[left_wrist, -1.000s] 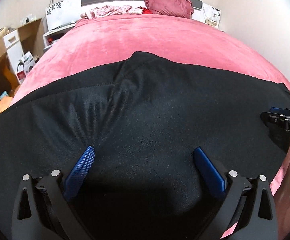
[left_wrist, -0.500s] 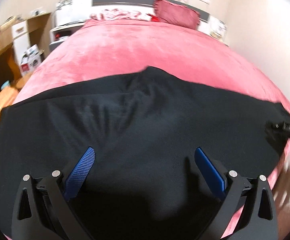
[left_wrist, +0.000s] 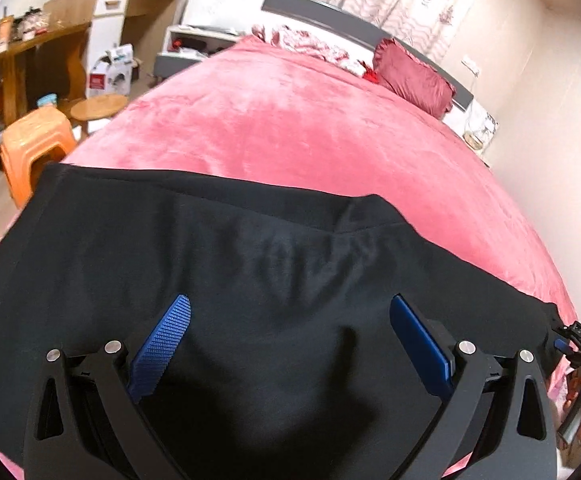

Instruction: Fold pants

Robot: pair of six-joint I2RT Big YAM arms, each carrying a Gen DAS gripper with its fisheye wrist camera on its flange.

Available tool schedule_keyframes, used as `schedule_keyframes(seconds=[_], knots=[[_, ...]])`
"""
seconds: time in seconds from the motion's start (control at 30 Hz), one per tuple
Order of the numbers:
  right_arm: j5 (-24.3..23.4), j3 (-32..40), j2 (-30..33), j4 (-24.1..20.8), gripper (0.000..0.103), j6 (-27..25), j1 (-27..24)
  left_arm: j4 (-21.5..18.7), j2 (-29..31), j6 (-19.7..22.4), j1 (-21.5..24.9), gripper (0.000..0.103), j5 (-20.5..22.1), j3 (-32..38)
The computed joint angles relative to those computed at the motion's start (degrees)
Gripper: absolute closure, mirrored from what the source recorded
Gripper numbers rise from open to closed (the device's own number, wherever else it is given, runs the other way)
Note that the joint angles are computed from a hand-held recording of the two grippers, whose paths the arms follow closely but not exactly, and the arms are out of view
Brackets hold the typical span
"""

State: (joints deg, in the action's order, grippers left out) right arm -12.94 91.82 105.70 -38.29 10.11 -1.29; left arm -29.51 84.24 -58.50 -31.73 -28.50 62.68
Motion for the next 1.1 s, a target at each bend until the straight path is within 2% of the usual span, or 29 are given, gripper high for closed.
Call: schedule_keyframes(seconds=[0.1,0.23,0.33,0.4,0.47,0.5,0.53,0.57,0.67,0.73,0.77,0.8,0.9,1.0,1.03,1.1], knots=[[1.25,3.77,2.97,-2.54,0.045,-0.35,-1.76,-0.73,2.26,3.30,0.89,0.004,1.52,3.89],[0.51,4.57,3.83,-2.51,0.046,-0.38,-3.87,-5.12,9.16,9.71,2.98,0.004,4.20,13.68],[0.07,5.30,4.62,-2.71,0.051,-0.20,-4.87,-7.76,14.57,14.06,4.62,0.004,4.57,20.47],[0.32,6.73,5.80,-3.64,0.058,-1.29,-5.14,-11.35,18.31,15.71,5.91,0.004,4.08,25.02],[1.66,7.72,6.47,-4.18,0.064,-2.23,-5.02,-17.45,22.64,16.40,7.24,0.004,2.38,30.28],[2.04,7.99,6.75,-4.18,0.066,-2.26,-5.08,-20.91,25.25,16.37,8.31,0.004,2.69,32.65],[1.70,8.19,6.99,-4.25,0.066,-1.99,-5.30,-21.49,26.16,16.04,9.18,0.003,5.09,33.11],[1.16,8.41,7.20,-4.33,0.066,-1.57,-5.48,-19.19,25.74,15.86,9.34,0.003,4.96,31.87],[-1.07,5.98,5.50,-2.04,0.064,0.63,-6.27,-19.49,25.85,16.65,8.51,0.003,2.05,32.02],[-5.64,2.84,3.29,2.53,0.046,6.76,-7.81,-17.06,23.92,16.56,8.56,0.003,3.39,29.59],[-6.80,0.13,1.51,5.68,0.032,10.37,-8.69,-15.29,22.62,16.21,8.44,0.003,3.94,27.82],[-6.64,-1.88,0.09,7.39,0.028,12.99,-9.42,-13.13,21.06,16.04,8.39,0.003,4.64,25.68],[-7.39,-3.00,-0.48,5.36,0.029,15.49,-11.10,-7.62,16.00,15.48,7.44,0.003,6.19,18.64],[-13.99,-3.51,0.92,5.11,0.035,20.42,-13.10,-5.12,12.68,16.16,5.76,0.003,5.52,14.69],[-17.50,-3.81,1.61,6.45,0.035,23.44,-13.69,-4.33,11.37,16.73,5.09,0.003,5.03,13.28],[-20.79,-5.30,2.14,11.61,0.034,29.09,-14.30,-4.69,10.25,16.94,4.41,0.003,4.72,12.39]])
